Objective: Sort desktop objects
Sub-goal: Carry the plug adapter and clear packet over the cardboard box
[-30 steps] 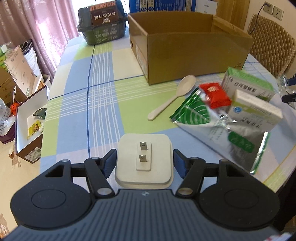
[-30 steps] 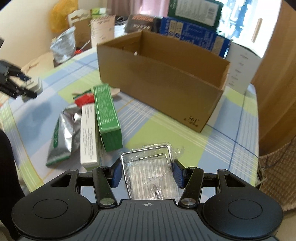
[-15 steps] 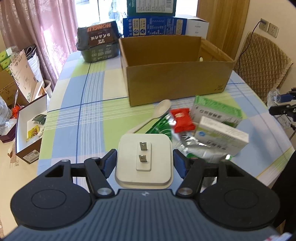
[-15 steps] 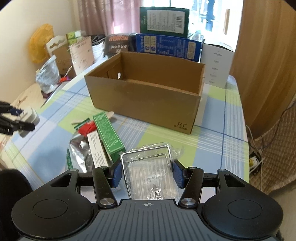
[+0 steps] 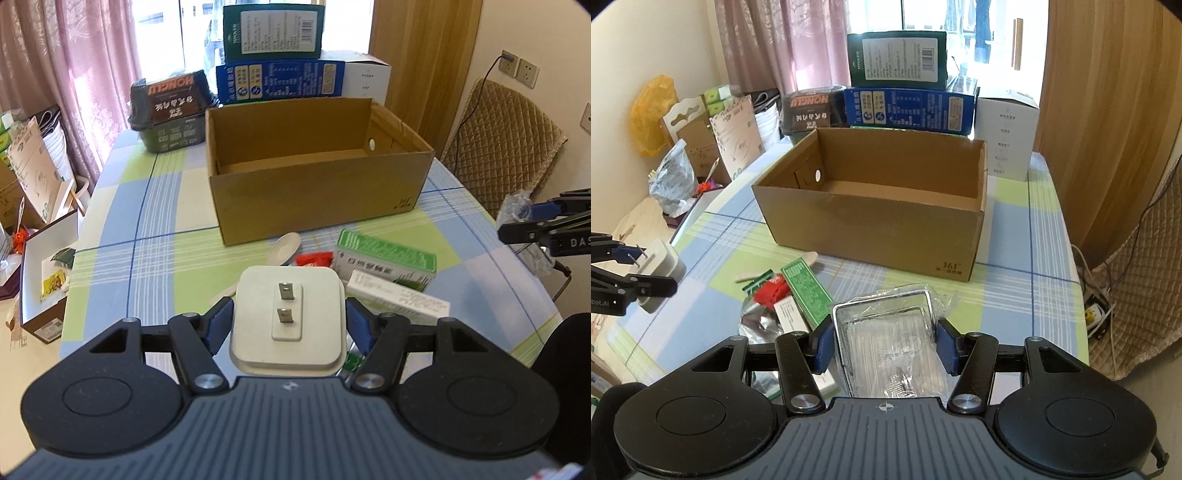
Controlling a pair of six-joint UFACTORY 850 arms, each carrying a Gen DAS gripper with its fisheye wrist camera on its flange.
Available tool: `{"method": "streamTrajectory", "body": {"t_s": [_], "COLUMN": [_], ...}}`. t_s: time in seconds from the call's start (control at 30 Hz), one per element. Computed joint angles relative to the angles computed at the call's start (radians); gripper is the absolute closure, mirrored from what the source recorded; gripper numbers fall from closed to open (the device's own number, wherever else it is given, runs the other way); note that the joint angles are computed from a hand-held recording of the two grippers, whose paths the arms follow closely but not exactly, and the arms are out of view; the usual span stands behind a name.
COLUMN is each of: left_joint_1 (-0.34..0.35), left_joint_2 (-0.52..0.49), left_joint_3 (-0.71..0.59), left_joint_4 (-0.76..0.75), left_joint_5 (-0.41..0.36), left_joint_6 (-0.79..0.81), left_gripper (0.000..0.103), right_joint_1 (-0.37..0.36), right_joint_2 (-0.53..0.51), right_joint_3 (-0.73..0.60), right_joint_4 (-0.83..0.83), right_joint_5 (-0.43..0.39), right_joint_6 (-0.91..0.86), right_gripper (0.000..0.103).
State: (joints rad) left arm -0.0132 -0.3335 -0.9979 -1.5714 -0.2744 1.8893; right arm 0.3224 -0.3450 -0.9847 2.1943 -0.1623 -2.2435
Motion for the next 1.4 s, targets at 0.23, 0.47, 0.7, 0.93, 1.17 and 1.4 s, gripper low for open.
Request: {"method": "streamTrajectory", "body": {"t_s": [0.23,0.47,0.7,0.93,1.17,1.4], "left_joint_1": [-0.021,-0.036,-0.047,-0.055,-0.062,-0.073], "left_joint_2": [0.0,-0.007,-0.02,-0.046,-0.087,-0.151], "left_joint_3": [-0.014,-0.035,-0.055,-0.095,-0.157,-0.255], "left_joint_4": [0.031,0.061,0.087,0.153,0.249,0.384], "left_joint_5": [0.006,0.021,0.027,0.032,0.034,0.033], "left_joint_6": [-0.031,-0.059,-0.091,-0.16,-0.254,-0.392], "left_gripper": [0.043,0.043,0.043,0.043,0.043,0.043], "right_joint_1": [0.008,0.009,0.008,0.009,0.009,0.002], "right_joint_2": [-0.011,-0.023,-0.039,-0.075,-0.126,-0.19], "right_joint_3": [-0.019,-0.036,-0.059,-0.117,-0.195,-0.294], "right_joint_4": [0.008,-0.004,-0.071,-0.225,-0.427,-0.662], "right_joint_5": [0.007,0.01,0.015,0.029,0.032,0.015], "right_joint_6": [-0.013,-0.001,0.064,0.213,0.403,0.632], "right_gripper": [0.051,0.051,0.051,0.051,0.051,0.051]}}
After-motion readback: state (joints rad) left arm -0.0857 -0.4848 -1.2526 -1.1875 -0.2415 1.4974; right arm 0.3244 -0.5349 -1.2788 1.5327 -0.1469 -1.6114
